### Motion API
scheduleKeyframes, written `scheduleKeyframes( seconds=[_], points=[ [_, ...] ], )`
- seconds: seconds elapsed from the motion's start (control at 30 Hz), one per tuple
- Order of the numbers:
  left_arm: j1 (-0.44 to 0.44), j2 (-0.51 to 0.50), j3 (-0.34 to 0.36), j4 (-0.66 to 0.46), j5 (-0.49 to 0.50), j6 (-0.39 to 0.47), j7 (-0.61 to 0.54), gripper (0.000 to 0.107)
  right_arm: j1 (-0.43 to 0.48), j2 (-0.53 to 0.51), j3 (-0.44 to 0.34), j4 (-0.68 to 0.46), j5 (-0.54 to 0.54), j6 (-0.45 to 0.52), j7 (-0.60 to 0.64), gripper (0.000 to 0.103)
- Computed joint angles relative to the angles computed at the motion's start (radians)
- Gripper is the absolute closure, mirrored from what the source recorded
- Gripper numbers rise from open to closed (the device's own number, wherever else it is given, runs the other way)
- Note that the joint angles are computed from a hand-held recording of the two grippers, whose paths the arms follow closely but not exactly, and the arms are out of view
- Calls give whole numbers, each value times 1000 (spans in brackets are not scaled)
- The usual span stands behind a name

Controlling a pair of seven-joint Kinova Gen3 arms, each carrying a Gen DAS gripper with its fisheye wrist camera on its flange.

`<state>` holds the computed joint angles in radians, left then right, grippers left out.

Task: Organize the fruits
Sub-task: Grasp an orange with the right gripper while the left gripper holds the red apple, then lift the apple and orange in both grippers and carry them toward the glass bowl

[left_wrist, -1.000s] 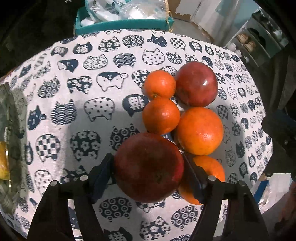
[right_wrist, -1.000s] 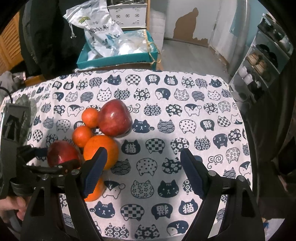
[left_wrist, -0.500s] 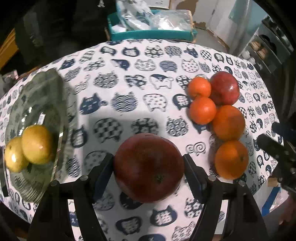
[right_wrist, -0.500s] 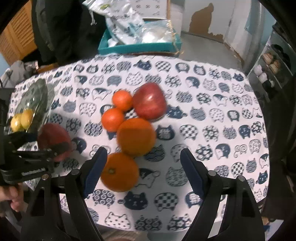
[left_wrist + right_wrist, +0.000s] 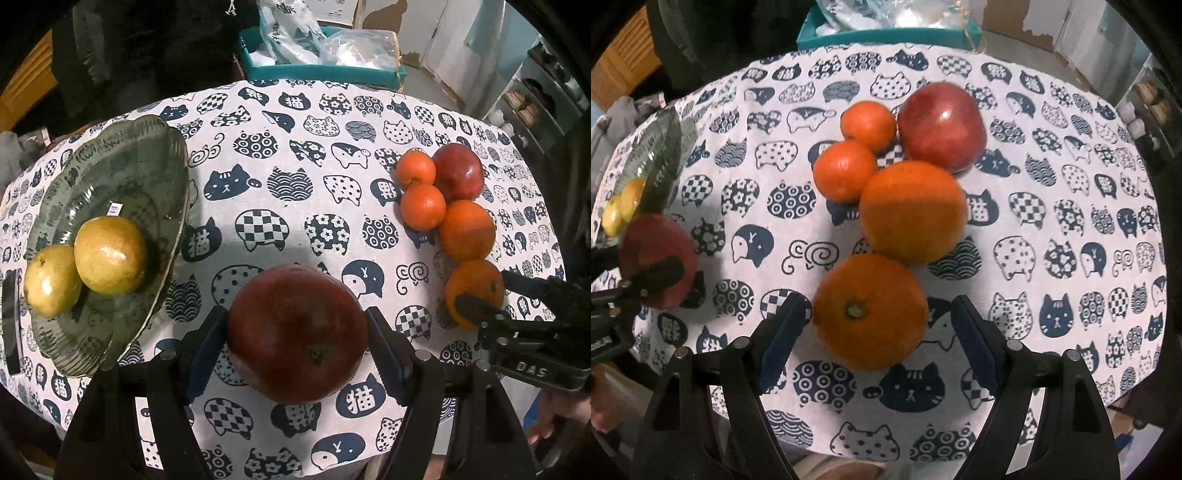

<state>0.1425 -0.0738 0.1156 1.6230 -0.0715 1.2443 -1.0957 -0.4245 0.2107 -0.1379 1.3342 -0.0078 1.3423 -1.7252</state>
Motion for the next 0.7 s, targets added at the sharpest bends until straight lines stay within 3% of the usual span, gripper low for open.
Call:
scheduleKeyframes(
  seconds=[0.23,0.7],
  points=[
    [-12,-16,-7,4,7,-1,-3,31,12,13,1,12,-33,5,10,39],
    [-16,-60,12,-44,-9,3,12,32,-15,-46,-10,14,24,-37,11,41]
  ],
)
